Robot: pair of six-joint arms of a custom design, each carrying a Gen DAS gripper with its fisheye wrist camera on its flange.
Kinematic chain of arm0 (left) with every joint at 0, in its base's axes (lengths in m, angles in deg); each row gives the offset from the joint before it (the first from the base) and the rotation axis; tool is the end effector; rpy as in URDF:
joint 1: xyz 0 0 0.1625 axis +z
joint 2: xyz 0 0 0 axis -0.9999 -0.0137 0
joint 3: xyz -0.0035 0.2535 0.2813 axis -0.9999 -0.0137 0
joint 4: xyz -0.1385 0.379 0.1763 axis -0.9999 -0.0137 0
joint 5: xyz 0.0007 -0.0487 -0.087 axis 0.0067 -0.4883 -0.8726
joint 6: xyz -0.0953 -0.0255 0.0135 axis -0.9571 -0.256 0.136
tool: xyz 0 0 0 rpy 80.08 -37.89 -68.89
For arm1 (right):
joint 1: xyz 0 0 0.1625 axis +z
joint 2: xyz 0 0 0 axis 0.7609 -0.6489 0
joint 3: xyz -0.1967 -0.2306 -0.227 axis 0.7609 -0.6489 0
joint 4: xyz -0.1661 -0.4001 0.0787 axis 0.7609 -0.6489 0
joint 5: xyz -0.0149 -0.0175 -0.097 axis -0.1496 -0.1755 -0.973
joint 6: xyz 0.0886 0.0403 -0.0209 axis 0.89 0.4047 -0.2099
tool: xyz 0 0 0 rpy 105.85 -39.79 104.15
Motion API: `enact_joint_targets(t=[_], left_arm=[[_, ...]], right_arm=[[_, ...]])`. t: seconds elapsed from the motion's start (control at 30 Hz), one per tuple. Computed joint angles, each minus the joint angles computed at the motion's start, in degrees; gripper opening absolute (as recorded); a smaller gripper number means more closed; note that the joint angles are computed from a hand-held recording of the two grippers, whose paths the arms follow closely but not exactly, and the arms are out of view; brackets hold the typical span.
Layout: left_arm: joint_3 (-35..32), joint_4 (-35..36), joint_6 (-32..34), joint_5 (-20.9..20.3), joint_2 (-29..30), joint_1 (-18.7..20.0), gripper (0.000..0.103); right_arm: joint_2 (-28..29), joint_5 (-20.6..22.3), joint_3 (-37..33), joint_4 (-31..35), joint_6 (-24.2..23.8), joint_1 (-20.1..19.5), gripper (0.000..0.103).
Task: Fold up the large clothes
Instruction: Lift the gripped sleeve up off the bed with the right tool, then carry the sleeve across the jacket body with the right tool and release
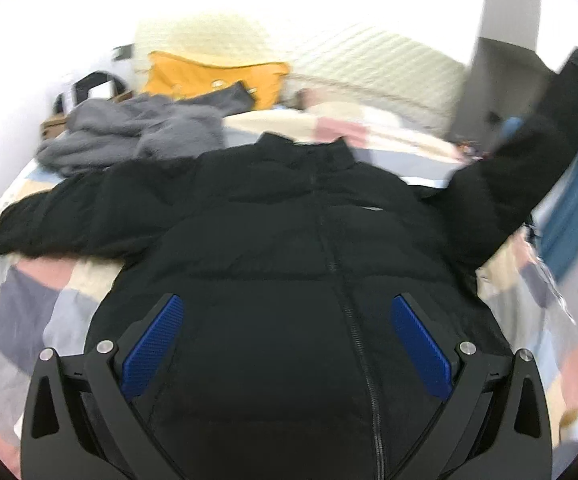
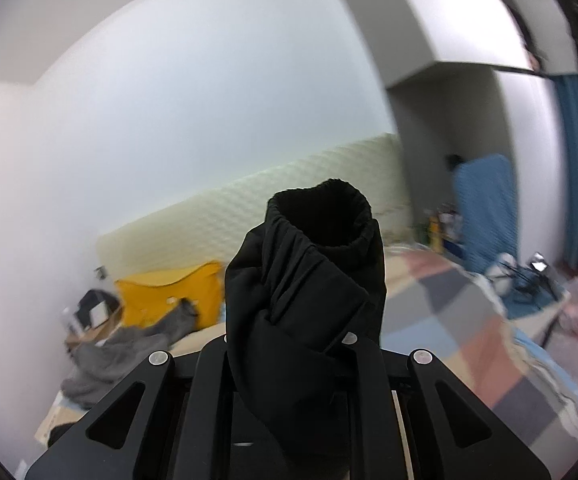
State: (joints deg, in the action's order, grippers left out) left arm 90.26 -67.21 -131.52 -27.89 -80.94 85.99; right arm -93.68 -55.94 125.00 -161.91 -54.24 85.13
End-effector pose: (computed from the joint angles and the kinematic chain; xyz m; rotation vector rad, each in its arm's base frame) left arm -0.1649 -0.1959 0.4487 -0.0003 2.1168 -1.1939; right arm 0.5693 -0.4602 0.3631 0.7984 -2.4489 1.4576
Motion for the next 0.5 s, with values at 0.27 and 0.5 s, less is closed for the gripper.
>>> enact_joint_targets(t=[0.27,0.5], left_arm=[[-6.1,19.2,-12.5,-6.1,0.6,-8.2,0.103],[-8.6,28.3,-21.3,-16.7,-3.3,-12.8,0.103]], right_arm=[[12.9,4.3,-7.2,3.6,-1.3,5.0,0.012],[24.9,9.6,-11.8,6.6,-3.5,7.2,0.012]])
